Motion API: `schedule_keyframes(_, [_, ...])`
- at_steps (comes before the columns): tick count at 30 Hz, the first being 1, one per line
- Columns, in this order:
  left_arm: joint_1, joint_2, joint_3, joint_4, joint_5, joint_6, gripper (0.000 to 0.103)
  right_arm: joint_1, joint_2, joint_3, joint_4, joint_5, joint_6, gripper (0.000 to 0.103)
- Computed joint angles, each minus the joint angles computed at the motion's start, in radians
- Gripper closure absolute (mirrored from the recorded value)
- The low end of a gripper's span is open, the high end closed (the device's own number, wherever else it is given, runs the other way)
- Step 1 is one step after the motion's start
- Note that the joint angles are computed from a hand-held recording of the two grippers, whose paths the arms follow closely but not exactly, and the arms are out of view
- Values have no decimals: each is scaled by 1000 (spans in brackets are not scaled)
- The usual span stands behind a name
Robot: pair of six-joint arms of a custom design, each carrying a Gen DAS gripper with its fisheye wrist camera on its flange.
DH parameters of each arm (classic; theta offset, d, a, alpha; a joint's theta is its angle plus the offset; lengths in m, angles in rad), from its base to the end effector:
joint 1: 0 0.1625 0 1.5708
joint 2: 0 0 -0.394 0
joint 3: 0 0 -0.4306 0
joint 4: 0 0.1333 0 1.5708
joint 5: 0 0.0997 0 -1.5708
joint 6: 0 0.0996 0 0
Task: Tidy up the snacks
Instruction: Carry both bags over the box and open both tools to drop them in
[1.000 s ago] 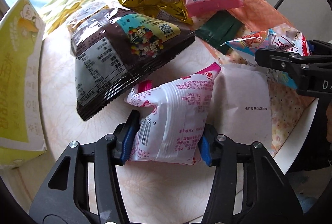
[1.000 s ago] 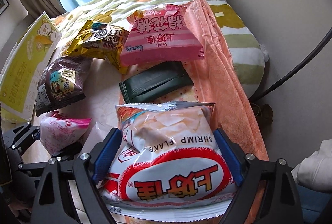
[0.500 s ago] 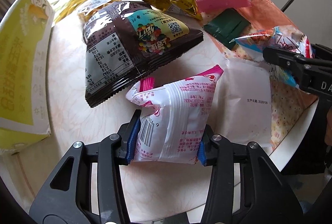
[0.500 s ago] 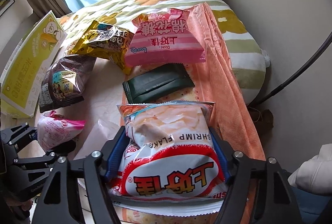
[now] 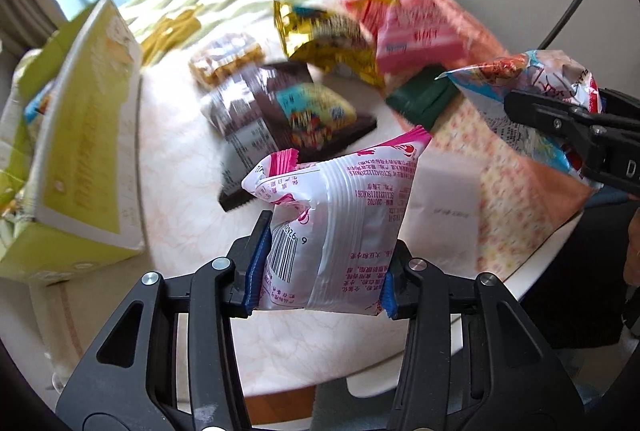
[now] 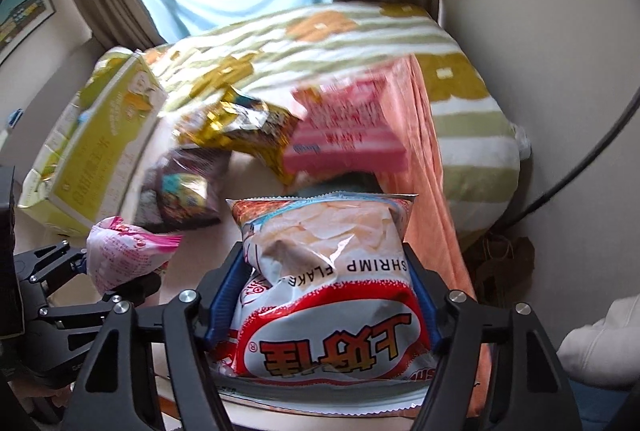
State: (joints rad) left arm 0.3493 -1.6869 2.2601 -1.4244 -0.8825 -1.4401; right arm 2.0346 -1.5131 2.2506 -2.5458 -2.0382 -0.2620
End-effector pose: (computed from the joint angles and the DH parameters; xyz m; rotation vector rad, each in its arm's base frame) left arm -0.2526 -0.3012 0.1968 0.0557 2.2515 -0.5775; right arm 0.2845 -0.3712 0.2033 0.8788 -2.5283 0.3818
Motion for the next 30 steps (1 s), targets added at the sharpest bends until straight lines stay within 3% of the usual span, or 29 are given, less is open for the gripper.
schedule_keyframes(9, [-96, -52, -113, 238, 58, -262, 62, 84, 17, -94, 52, 85, -55, 35])
schedule_keyframes(13, [-137, -120, -162, 423, 88, -418, 62, 135, 69, -144, 45, 114, -79, 35])
schedule_keyframes(18, [-174, -219, -246, 714, 99, -585, 62, 196, 162, -206, 9, 174, -44, 35])
schedule_keyframes(24, [-186, -339, -332, 984, 93, -672, 62, 294, 333, -311, -53, 213, 17, 35])
schedule_keyframes(30, [-156, -465, -388, 1146, 75, -656, 62, 367, 500, -411, -88, 226, 74, 35])
